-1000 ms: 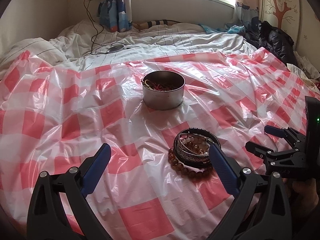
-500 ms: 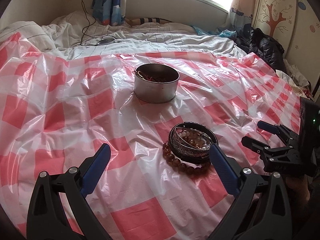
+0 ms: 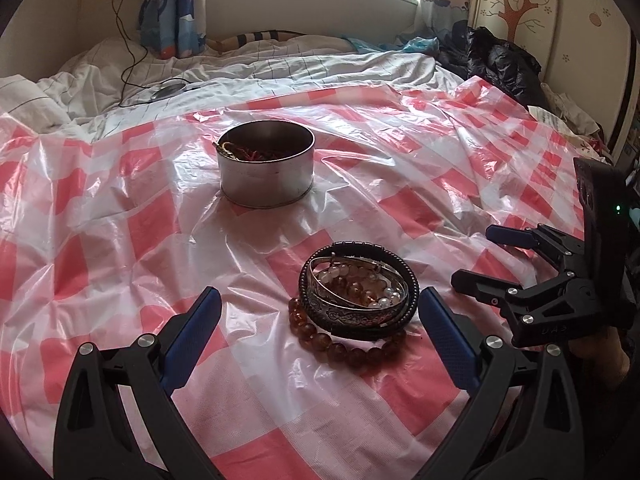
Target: Organize jewelry
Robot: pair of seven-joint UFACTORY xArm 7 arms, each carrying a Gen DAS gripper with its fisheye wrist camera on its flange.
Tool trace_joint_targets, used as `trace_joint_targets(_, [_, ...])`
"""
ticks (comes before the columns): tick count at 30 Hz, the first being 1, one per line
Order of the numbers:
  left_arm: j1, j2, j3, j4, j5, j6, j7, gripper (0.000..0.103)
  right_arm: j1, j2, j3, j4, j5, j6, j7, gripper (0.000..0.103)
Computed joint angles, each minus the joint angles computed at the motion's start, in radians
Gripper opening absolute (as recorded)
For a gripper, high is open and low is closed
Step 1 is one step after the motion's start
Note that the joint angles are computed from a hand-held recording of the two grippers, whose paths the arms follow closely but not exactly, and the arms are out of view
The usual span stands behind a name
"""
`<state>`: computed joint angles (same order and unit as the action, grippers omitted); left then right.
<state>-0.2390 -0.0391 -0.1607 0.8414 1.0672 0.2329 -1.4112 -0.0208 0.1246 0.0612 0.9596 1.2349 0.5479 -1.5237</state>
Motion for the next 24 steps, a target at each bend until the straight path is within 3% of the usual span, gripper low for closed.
trace_joint_targets(2, [0.002, 0.004, 0.003, 0.001, -0.002, -0.005, -0.001, 0.095, -0.003, -0.001, -0.001, -0.001, 0.007, 0.008, -0.007, 0.096])
trace_joint_targets(6, [-0.003, 0.017, 0.012, -0.012, -0.107, -0.037, 0.112, 0.095, -0.014, 0.006, -0.009, 0.010, 0.006, 0.049, 0.006, 0.096])
trace_joint_targets(12, [0.012, 0.016, 0.023, -0.071, -0.202, -0.172, 0.205, 0.095, -0.023, 0.011, -0.010, 0.017, 0.003, 0.072, 0.016, 0.096])
trace_joint_targets(16, [-0.005, 0.034, 0.011, -0.064, -0.278, -0.124, 0.311, 0.095, -0.027, 0.014, -0.011, 0.020, 0.000, 0.082, 0.020, 0.096])
trace_joint_targets(24, [-0.077, 0.100, 0.030, 0.050, -0.221, 0.064, 0.329, 0.095, -0.037, 0.020, -0.013, 0.028, 0.005, 0.110, 0.023, 0.096])
